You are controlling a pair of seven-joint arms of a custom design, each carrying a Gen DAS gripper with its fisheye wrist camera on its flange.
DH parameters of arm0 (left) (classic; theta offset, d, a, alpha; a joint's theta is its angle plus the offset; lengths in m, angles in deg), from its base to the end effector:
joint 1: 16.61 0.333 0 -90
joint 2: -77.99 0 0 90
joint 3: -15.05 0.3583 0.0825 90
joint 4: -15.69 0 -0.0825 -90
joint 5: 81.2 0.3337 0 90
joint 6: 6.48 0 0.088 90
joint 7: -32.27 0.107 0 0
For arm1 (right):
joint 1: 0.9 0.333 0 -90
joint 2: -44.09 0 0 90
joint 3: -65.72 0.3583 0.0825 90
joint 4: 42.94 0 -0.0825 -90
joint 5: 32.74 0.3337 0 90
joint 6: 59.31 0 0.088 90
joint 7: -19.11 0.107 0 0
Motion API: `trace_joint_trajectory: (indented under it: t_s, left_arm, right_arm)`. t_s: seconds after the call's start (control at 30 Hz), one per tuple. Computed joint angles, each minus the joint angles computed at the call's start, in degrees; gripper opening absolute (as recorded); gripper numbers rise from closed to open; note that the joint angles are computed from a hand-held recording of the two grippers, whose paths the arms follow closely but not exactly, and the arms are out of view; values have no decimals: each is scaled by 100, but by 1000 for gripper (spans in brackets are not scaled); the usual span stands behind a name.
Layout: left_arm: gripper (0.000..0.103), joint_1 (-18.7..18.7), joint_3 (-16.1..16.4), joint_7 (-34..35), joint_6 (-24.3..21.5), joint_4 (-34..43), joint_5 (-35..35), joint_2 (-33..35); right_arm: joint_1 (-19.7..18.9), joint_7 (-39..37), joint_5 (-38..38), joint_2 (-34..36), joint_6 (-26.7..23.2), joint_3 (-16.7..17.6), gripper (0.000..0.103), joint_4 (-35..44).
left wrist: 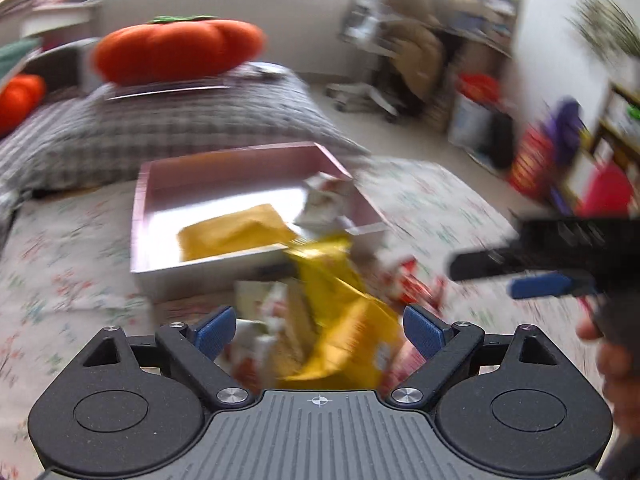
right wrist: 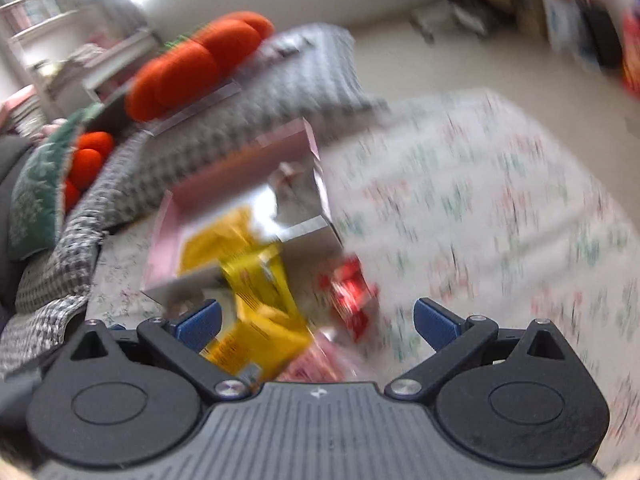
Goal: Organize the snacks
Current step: 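Grasp the pink crisp bag with the right tool while the left grasps the yellow waffle sandwich bag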
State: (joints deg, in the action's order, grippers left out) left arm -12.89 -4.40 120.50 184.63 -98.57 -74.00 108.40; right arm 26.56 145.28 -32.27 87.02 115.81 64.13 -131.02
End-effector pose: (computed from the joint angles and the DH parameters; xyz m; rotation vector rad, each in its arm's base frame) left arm 0.6309 -0.1533 0.3832 -1.5536 2.0180 -1.0148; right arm 0.6706 0.3314 0.3670 -1.5351 1.8259 -0.2473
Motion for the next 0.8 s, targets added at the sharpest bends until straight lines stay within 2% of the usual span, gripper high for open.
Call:
trace_joint_trajectory:
  t_s: [0.07, 0.13, 0.23, 0.33, 0.47, 0.57, 0.67, 0.7, 0.8]
  left_arm:
    - [92, -215, 169, 60, -120, 74, 15, 46]
    - [92, -259, 160, 176, -239, 147, 60, 117]
    - [90, -259, 109, 380, -124, 99, 141, 132]
    - [90, -369, 201, 538, -57, 23, 203, 77]
    - [87, -761, 582, 690, -106, 36, 159, 68]
    - [83, -765, 564, 806, -126, 32, 162, 85]
    - [73, -834, 597, 918, -173, 97, 158, 151]
    - [67, -846, 601, 950, -219, 109, 152, 159]
    - [58, -1119, 891, 1000, -329, 170, 81, 196]
  right_arm:
    - [-344, 14, 278, 89, -340, 440, 98, 173]
    - [-662, -128, 515, 150, -539, 866, 96, 258]
    - [-816, -296, 758, 288, -902, 1135, 93, 494]
    - [-902, -463, 998, 301, -1058, 1285, 87, 498]
    - [-958, -678, 1221, 201, -1007, 1353, 87, 344]
    - [-1001, -757, 1382, 235, -1086, 1406, 83, 388]
    - [-1054, -795, 1568, 306, -1301, 1480, 76, 504]
    - [-1071, -821, 1625, 334, -1382, 1506, 75, 547]
    - [-1090, -936, 1762, 389, -1536, 1553, 72, 638]
